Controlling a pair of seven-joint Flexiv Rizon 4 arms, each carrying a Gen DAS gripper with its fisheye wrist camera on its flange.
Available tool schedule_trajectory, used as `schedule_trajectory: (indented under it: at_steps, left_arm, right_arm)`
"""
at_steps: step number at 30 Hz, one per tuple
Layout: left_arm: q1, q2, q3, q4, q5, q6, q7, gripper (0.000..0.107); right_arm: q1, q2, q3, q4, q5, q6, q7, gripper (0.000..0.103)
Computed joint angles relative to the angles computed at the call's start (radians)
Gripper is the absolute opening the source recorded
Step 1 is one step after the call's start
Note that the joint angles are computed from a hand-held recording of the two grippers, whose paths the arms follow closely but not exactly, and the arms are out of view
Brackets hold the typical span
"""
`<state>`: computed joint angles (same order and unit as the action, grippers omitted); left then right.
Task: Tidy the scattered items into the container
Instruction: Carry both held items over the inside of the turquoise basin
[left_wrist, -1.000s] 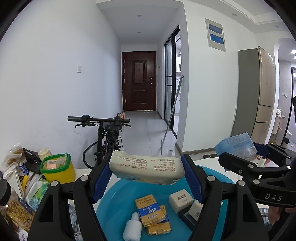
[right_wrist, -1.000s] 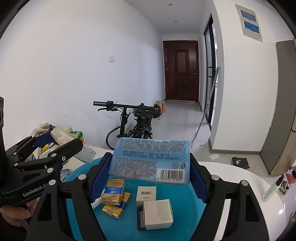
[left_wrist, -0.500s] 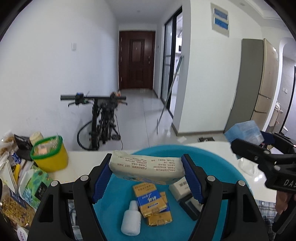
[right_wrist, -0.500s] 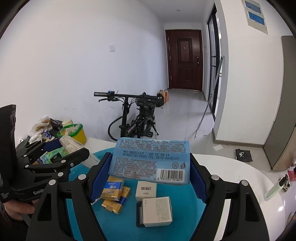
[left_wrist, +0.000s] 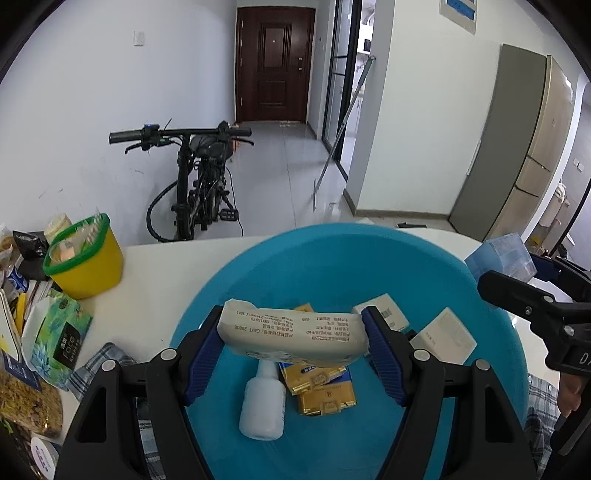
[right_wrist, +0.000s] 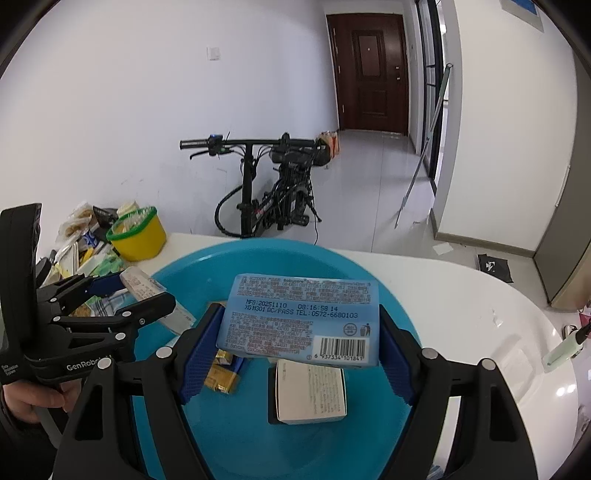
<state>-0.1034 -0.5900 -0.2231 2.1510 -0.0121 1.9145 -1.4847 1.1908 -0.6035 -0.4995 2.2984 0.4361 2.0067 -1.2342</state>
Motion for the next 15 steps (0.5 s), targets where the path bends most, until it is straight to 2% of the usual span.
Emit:
schedule_trajectory:
  at_steps: [8,15]
  left_arm:
    - [-0.057,-0.003,0.043,-0.011,-0.031,-0.042,0.022,0.075]
    - [-0.074,-0.021,0.05,-0.013,-0.051,-0.065,0.033,0.075]
  right_arm:
    - [-0.038,-0.017,0.037,-0.003,-0.035,-0.022,0.018,0.077]
    - [-0.075,-0.024,0.071,0.002,-0.067,-0.032,0.038,0.077]
